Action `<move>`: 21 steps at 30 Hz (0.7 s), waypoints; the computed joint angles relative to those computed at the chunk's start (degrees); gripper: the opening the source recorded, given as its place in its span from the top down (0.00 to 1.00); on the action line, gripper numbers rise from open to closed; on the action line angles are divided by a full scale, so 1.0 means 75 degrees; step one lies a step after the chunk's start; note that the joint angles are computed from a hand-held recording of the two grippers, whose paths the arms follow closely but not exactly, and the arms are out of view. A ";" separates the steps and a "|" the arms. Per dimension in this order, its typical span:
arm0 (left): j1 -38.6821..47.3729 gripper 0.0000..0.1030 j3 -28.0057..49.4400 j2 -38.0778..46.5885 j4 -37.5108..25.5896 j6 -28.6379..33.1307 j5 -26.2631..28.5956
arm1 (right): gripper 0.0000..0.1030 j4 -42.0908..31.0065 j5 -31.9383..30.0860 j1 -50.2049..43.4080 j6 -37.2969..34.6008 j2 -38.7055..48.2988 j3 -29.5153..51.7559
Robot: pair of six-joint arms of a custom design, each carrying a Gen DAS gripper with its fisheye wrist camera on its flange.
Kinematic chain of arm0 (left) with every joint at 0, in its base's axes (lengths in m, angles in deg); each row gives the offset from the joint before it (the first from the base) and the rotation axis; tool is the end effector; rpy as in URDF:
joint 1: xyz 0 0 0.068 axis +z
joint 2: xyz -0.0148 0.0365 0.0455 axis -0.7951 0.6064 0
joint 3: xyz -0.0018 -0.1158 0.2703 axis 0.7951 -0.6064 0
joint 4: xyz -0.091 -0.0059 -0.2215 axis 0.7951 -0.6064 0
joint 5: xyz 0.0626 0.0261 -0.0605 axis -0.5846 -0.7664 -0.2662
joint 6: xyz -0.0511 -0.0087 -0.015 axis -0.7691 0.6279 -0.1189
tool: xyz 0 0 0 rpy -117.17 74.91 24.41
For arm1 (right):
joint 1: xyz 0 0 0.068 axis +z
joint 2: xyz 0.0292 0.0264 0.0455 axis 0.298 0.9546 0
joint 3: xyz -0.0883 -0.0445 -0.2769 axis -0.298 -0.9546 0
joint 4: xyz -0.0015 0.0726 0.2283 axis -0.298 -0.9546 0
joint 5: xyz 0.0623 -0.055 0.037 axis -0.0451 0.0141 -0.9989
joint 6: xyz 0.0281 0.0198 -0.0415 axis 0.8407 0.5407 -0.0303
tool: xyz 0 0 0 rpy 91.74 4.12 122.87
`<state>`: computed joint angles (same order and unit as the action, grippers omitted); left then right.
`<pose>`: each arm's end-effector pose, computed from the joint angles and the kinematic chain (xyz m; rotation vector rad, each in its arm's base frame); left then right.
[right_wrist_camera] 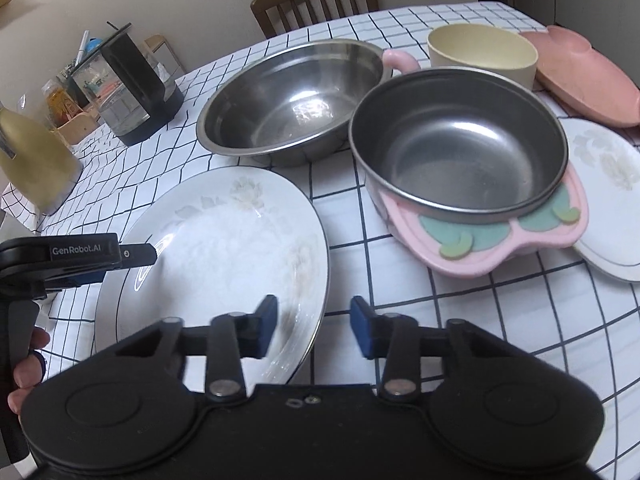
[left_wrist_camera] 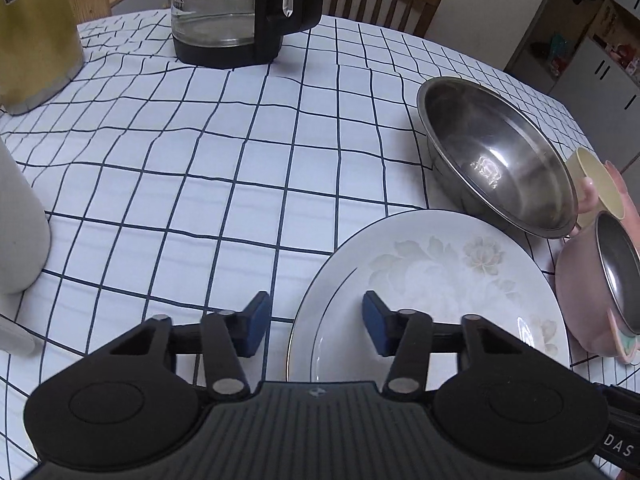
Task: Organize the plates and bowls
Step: 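Close the right tool on the large white plate rim while the left tool grips beside it, then lift the large white plate with both tools and carry it toward the white mug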
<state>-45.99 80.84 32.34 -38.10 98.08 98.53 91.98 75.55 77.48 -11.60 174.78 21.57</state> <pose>0.2586 0.0206 0.1026 0.1632 2.6412 -0.2701 0.1306 0.1968 0.1070 0.3992 2.5127 0.3057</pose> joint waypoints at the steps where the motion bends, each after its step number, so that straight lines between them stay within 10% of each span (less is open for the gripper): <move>1: 0.0024 0.60 0.0029 0.0008 -0.0065 -0.0010 0.0020 | 0.68 0.0079 -0.0061 -0.0026 -0.0010 0.0005 -0.0037; 21: 0.0761 0.80 -0.0196 -0.0530 -0.0787 0.0306 0.0448 | 0.88 0.0427 -0.0229 0.0104 -0.0288 -0.0245 -0.0340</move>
<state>-40.28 79.37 28.36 -44.00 100.37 101.89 95.18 73.83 78.26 -13.76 172.94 19.02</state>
